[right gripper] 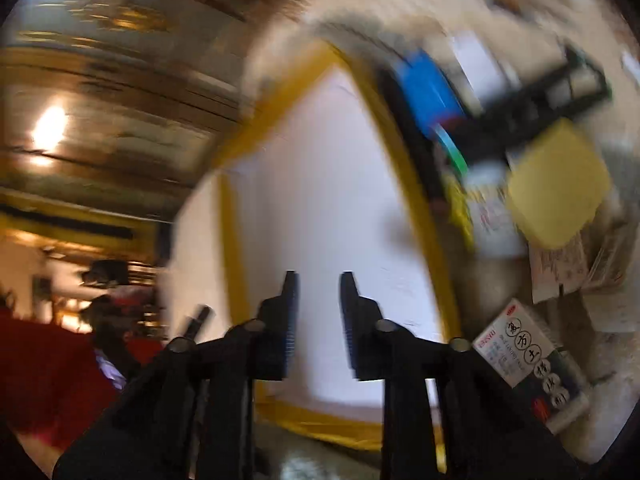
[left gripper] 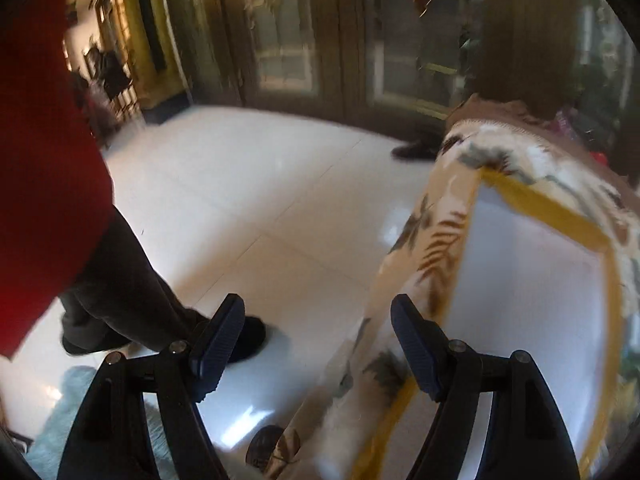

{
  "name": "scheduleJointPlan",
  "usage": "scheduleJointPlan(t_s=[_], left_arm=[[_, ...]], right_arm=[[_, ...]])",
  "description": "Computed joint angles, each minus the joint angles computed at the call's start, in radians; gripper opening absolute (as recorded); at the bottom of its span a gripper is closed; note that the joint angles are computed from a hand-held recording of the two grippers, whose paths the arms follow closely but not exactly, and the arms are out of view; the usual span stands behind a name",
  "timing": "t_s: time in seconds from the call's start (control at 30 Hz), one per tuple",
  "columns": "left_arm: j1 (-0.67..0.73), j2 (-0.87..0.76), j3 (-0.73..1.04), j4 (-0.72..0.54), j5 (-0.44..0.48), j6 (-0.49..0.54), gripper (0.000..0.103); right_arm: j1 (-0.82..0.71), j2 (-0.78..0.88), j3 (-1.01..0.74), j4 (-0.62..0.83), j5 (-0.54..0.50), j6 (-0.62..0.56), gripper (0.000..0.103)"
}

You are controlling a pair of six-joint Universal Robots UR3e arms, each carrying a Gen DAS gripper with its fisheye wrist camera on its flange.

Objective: Organize rigid objects
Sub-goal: 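Lift and tip the tray with both tools, pouring items onto the bedspread, then set the empty tray down on the bedspread and open both tools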

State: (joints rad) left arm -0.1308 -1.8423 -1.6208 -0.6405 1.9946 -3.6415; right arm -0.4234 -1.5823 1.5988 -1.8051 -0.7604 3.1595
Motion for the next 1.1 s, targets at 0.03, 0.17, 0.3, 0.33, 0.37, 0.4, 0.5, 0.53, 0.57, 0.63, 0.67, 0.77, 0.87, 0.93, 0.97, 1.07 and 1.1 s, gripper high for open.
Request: scheduleJointPlan(t_s=[0.03, 0.17, 0.3, 0.33, 0.37, 0.4, 0.5, 0.53, 0.57, 0.63, 0.67, 0.77, 0.87, 0.93, 0.97, 1.07, 1.1], left_arm=[[-0.003, 0.047, -0.047, 0.039, -0.017, 0.020, 0.076], [-0.076, 0.136, -0.141, 0.155, -0.051, 0.086, 0.076], [-0.119, 0.141, -0.066, 0.049, -0.227, 0.143, 0.076], [-0.124, 0.144, -0.047, 0.020, -0.257, 0.135, 0.076], [-0.121, 0.151, -0.034, -0.009, -0.314, 0.130, 0.076], [-0.121, 0.151, -0.011, -0.042, -0.375, 0.135, 0.076], [-0.160, 0.096, 0.093, -0.138, -0.440, 0.174, 0.076], [-0.180, 0.085, 0.107, -0.154, -0.448, 0.182, 0.076], [-0.193, 0.058, 0.145, -0.179, -0.469, 0.200, 0.076], [-0.211, 0.023, 0.184, -0.207, -0.502, 0.200, 0.076], [-0.202, 0.023, 0.185, -0.224, -0.546, 0.209, 0.076], [-0.204, -0.008, 0.225, -0.262, -0.606, 0.206, 0.076], [-0.215, -0.015, 0.234, -0.254, -0.613, 0.207, 0.076], [-0.220, -0.036, 0.244, -0.242, -0.624, 0.198, 0.076], [-0.223, -0.045, 0.250, -0.238, -0.635, 0.194, 0.076], [-0.218, -0.040, 0.231, -0.217, -0.668, 0.217, 0.076], [-0.221, -0.037, 0.228, -0.218, -0.662, 0.222, 0.076]], right_arm=[[-0.059, -0.056, -0.002, 0.061, 0.042, -0.058, 0.043], [-0.352, -0.195, -0.095, 0.564, 0.118, -0.416, 0.055], [-0.587, -0.162, -0.214, 0.964, 0.136, -0.667, 0.055], [-0.598, -0.167, -0.216, 0.958, 0.131, -0.649, 0.055], [-0.606, -0.168, -0.225, 0.949, 0.125, -0.628, 0.055], [-0.611, -0.154, -0.239, 0.923, 0.109, -0.608, 0.055], [-0.568, -0.026, -0.336, 0.839, 0.026, -0.595, 0.055], [-0.558, 0.014, -0.354, 0.817, 0.001, -0.595, 0.055], [-0.554, 0.031, -0.331, 0.777, -0.017, -0.582, 0.055], [-0.539, 0.076, -0.302, 0.740, -0.043, -0.570, 0.055], [-0.528, 0.096, -0.295, 0.731, -0.071, -0.564, 0.055], [-0.558, 0.123, -0.250, 0.725, -0.153, -0.593, 0.055], [-0.695, 0.082, -0.190, 0.733, -0.166, -0.660, 0.055], [-0.780, 0.072, -0.162, 0.764, -0.183, -0.725, 0.054], [-0.814, 0.044, -0.141, 0.756, -0.207, -0.742, 0.054], [-0.896, -0.050, -0.099, 0.780, -0.295, -0.885, 0.052], [-0.939, -0.085, -0.078, 0.788, -0.309, -0.927, 0.052]])
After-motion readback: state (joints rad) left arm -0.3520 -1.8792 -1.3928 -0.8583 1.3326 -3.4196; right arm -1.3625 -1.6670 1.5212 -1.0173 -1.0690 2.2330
